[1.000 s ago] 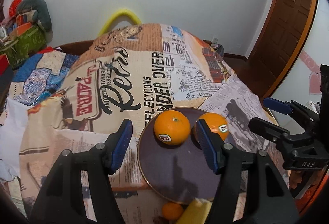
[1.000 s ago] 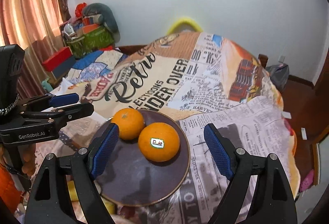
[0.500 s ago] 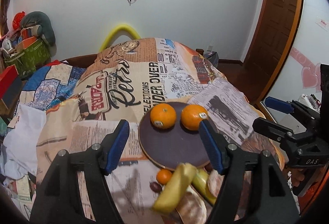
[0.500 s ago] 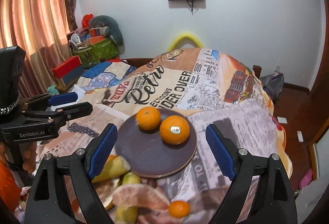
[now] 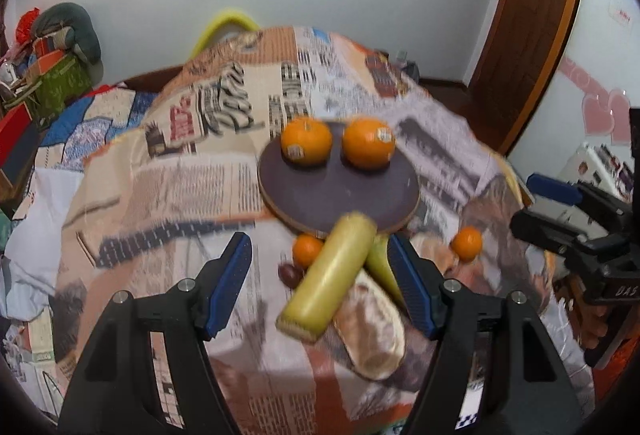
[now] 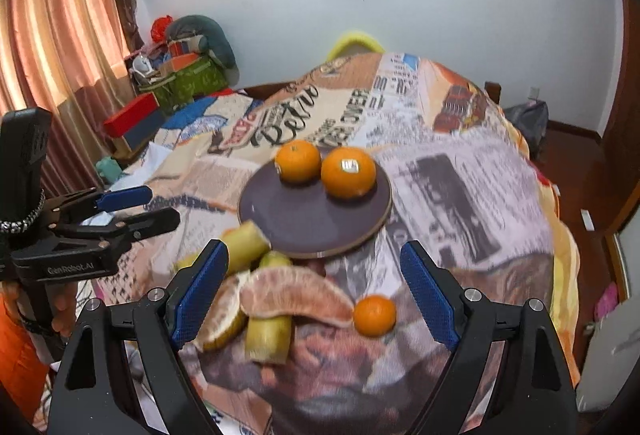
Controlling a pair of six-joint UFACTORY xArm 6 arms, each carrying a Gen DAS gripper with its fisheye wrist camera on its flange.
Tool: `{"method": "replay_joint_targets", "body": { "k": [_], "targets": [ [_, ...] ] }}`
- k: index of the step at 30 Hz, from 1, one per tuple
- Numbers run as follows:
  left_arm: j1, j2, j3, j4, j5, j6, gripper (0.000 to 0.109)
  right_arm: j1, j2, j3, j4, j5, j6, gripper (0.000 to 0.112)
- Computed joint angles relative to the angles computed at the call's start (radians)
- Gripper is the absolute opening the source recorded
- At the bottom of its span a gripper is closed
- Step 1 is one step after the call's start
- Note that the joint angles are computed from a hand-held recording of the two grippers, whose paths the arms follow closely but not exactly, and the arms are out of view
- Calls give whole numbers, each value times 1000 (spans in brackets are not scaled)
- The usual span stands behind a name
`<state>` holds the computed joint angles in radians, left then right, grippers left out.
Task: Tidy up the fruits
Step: 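Grasp a yellow sugarcane piece with the left tool while the right tool grasps a pomelo segment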
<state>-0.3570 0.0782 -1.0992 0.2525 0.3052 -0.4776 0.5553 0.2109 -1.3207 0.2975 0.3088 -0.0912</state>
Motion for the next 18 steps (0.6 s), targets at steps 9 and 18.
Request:
{"method": "replay_joint_targets", "body": {
  "k": [9, 18],
  "targets": [
    [-13, 68, 8, -93, 7, 91, 70, 23, 33, 13, 81, 51, -32, 86],
    [-3, 116, 1, -198, -6, 155, 54, 41, 90, -32, 46, 87, -21, 86]
  ]
}}
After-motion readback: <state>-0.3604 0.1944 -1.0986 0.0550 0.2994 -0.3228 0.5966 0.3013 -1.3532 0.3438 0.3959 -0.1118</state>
